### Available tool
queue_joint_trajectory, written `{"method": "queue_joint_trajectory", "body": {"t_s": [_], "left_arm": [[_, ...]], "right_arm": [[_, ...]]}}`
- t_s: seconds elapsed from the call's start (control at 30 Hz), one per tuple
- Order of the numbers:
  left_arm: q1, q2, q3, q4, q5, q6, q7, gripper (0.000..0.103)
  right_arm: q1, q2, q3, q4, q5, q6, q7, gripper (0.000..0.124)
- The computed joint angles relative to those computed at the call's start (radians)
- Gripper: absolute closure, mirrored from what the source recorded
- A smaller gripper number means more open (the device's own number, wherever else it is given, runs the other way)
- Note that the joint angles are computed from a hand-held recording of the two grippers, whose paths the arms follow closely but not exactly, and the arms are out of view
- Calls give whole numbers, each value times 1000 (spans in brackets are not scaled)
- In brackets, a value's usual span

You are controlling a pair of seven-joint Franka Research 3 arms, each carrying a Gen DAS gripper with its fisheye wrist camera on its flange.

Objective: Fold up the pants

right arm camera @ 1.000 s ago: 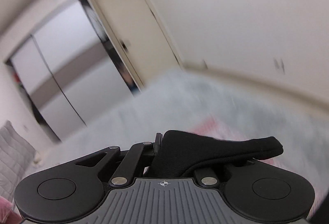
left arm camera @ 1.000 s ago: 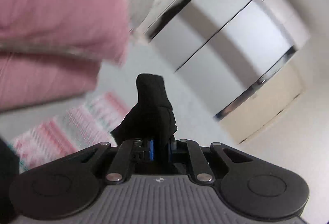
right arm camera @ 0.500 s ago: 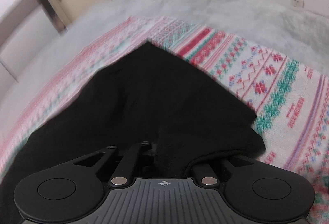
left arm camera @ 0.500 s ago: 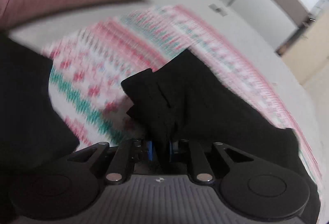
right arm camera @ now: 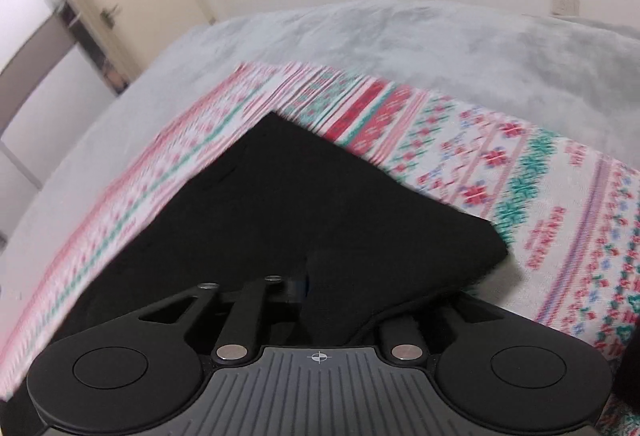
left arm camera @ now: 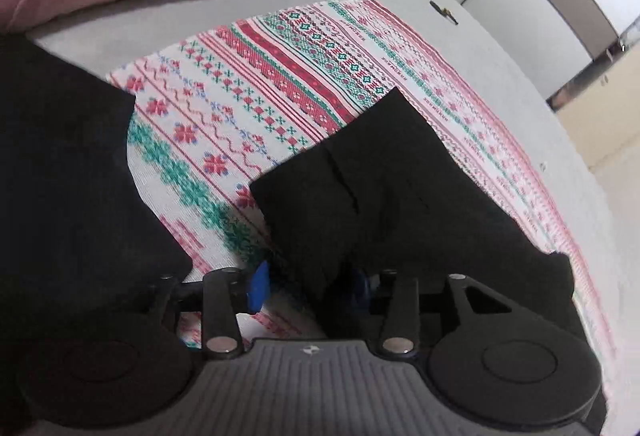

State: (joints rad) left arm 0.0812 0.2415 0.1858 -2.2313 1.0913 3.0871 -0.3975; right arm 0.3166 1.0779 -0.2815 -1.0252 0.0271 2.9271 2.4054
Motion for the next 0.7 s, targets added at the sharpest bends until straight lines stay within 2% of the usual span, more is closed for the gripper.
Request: {"method": "queue_joint_trajectory", "body": {"t_s": [0.03, 0.07, 0.1, 0.13, 0.2, 0.23, 0.3, 0.37, 0.5, 0.57, 0.63, 0.7], "left_arm": [[-23, -21, 20, -9, 27, -22, -36, 30], [-37, -34, 36, -6, 105, -40, -125, 29], [-42, -46, 39, -3, 160, -59, -181, 29], [-48, -61, 36, -1, 212, -97, -229, 29], [-45, -81, 9, 1, 233, -177, -231, 29], [-40, -80, -8, 10, 219, -216, -215, 29], [-31, -90, -31, 15, 270, -256, -256, 29], [-16, -88, -56, 28, 303, -276, -266, 29], [31, -56, -109, 59, 268, -266, -204, 29], [35, -32, -126, 81, 247, -283, -158, 26], [29, -22, -135, 95, 228, -310, -109, 24], [22, -25, -132, 100, 254, -316, -122, 24]], "right_arm": [[12, -9, -23, -24, 2, 16, 27, 106], [23, -8, -51, -40, 8, 38, 65, 106], [43, -2, -93, -50, 12, 52, 111, 113], [73, 0, -150, -63, 6, 52, 157, 120], [113, 13, -234, -75, -22, 74, 218, 121], [119, 12, -246, -77, -31, 79, 226, 121], [131, 13, -267, -65, -48, 49, 244, 121], [136, 22, -282, -33, -78, -18, 264, 121], [113, 66, -260, 71, -166, -167, 219, 119], [107, 80, -258, 96, -210, -186, 210, 108], [135, 81, -305, 106, -263, -263, 257, 74], [194, 91, -409, 100, -335, -367, 392, 71]]}}
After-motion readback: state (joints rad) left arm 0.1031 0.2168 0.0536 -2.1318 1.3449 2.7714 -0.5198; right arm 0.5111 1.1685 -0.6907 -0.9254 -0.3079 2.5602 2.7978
